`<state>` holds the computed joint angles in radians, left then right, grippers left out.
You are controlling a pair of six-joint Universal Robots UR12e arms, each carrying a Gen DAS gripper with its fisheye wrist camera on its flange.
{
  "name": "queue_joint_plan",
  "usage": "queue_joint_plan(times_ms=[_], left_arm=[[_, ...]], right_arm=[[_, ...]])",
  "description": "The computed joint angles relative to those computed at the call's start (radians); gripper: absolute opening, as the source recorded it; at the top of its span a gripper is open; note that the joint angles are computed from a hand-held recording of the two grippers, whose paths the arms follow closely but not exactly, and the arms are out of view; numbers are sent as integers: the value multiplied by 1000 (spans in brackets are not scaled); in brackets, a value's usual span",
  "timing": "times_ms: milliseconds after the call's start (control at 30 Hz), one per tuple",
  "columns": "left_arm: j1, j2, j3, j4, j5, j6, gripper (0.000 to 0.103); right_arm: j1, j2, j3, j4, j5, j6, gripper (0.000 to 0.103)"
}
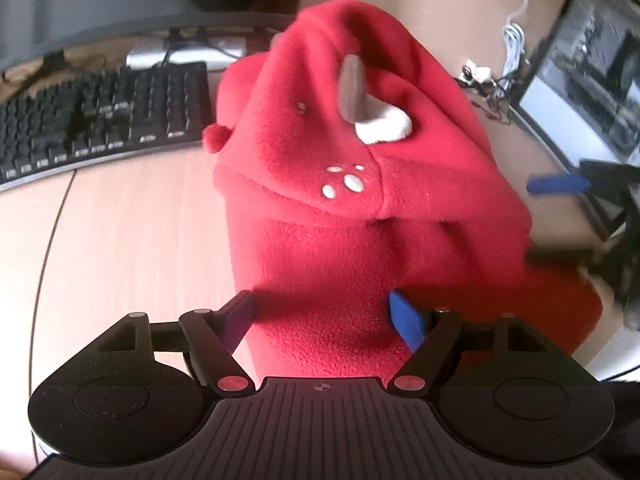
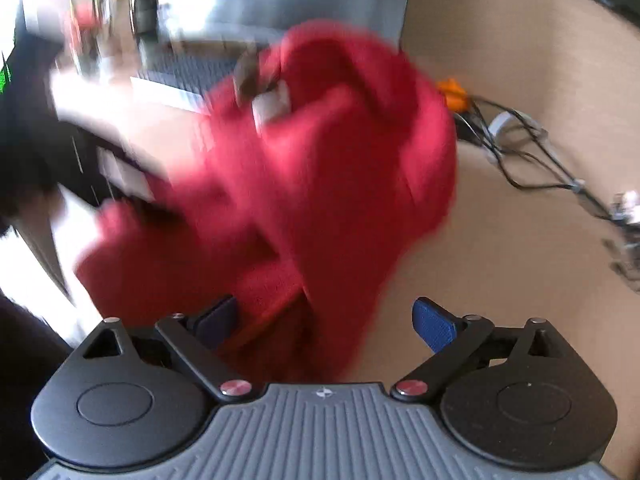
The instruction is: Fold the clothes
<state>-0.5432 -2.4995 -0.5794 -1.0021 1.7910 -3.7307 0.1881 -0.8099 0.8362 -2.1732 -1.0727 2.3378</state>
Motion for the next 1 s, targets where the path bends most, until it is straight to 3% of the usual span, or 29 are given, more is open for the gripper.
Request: queue_joint_plan(times_ms=[200,300,400,433,533,667,733,800,933,1000], left_arm=[[9,14,-29,78,-62,40,80],[27,58,-123,268,-119,9,82],[39,63,-147,391,-34,-32,89],[42,51,-132,401,1,-30,89],[61,1,-62,389,-17,-5,90],[71,-29,-17,349,-102,10,91],[71,5,-76,407,-185,36,78],[73,41,-138,452,-264,7,78],[49,78,-175,340,-212,-1,76],[48,92,-198,326,-176,-56,75]], right_arm=[[-3,-21,43,-60,-52,64,103],[-1,-30,71,-97,-67,78,103],[4,-45,111,-154,-83,76,103],[3,-47,115,-155,-83,79,103],[2,-46,113,-147,-81,89,103],[3,-44,107,-148,-77,66,103],[3,-38,95,-138,-71,55,103],[3,-32,84,-130,-65,50,103],[3,-27,65,-122,-51,24,103],[-5,-29,50,-110,-11,18,103]])
